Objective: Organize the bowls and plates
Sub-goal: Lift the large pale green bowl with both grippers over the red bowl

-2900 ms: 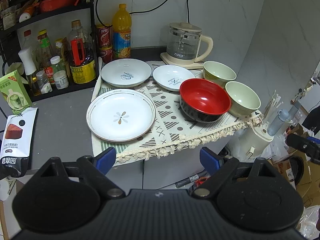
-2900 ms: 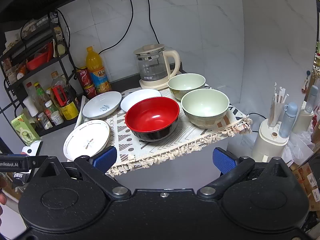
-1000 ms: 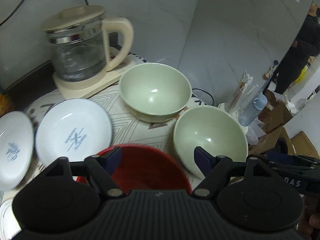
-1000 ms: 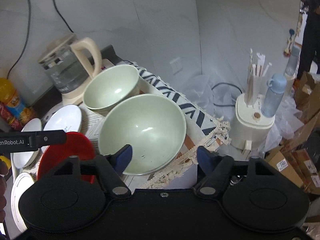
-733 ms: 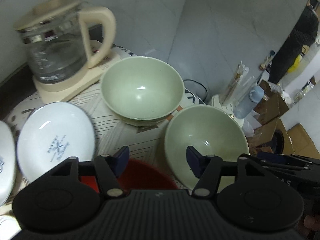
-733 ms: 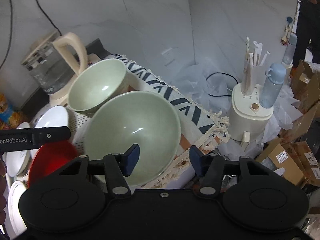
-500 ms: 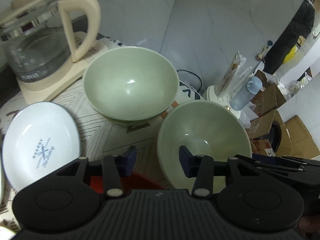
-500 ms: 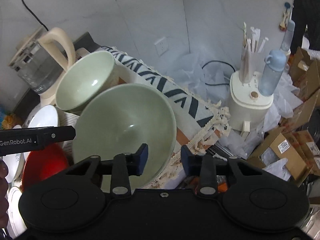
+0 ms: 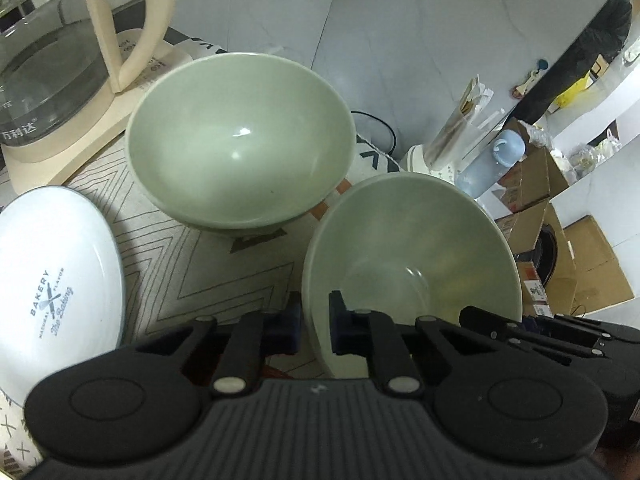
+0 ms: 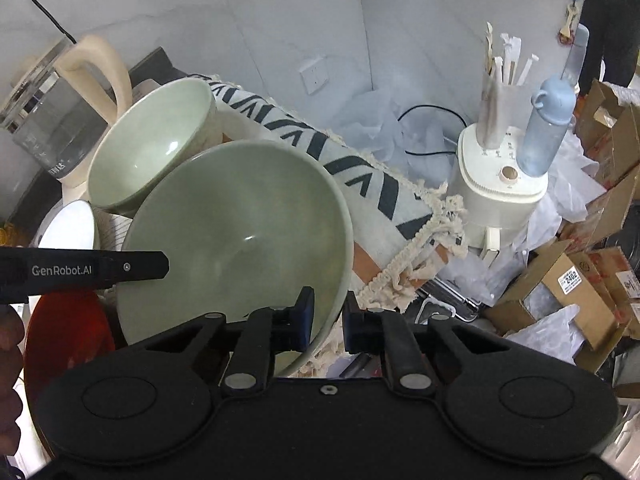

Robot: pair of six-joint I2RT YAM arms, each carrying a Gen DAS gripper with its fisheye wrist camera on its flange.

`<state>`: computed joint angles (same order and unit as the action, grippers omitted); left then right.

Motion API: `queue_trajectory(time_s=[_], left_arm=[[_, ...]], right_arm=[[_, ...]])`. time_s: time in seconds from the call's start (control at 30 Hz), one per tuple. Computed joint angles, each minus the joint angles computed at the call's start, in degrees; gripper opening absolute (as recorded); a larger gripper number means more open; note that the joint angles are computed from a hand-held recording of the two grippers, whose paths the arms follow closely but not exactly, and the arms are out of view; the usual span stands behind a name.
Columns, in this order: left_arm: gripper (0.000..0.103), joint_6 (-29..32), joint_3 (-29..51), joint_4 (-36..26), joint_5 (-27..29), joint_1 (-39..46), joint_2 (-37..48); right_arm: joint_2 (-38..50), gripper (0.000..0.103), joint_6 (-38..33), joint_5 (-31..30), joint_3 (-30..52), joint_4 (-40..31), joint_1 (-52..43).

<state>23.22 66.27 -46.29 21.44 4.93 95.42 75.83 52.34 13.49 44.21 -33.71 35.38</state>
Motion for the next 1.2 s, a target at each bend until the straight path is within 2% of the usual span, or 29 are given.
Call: queue_trajectory(time_s=[0.37,0.63,0.87,1.2], left_arm=[[0.012,-2.2,-0.4,-2.2,2.0,1.4,-7.0],[0.012,-6.4,-2.5,-3.7,2.0,3.2,-16.2],[0.012,-9.7,-3.8,-4.6,1.3,5.9,-22.1],[0.012,-10.7,-5.4,-6.5,0.2,11.5,-28.6]], right_arm=[[-5.5,0.015,-3.9,2.4,1.3,-2.5,1.4],[-10.2,0.015,-10.3,2.7,3.6,-4.7,1.7],[-11.7,0.015,-14.7,1.5,4.1,-3.1,2.4],[-10.8,0.015,-18.7,-1.4,6.1,-0.8,4.5]])
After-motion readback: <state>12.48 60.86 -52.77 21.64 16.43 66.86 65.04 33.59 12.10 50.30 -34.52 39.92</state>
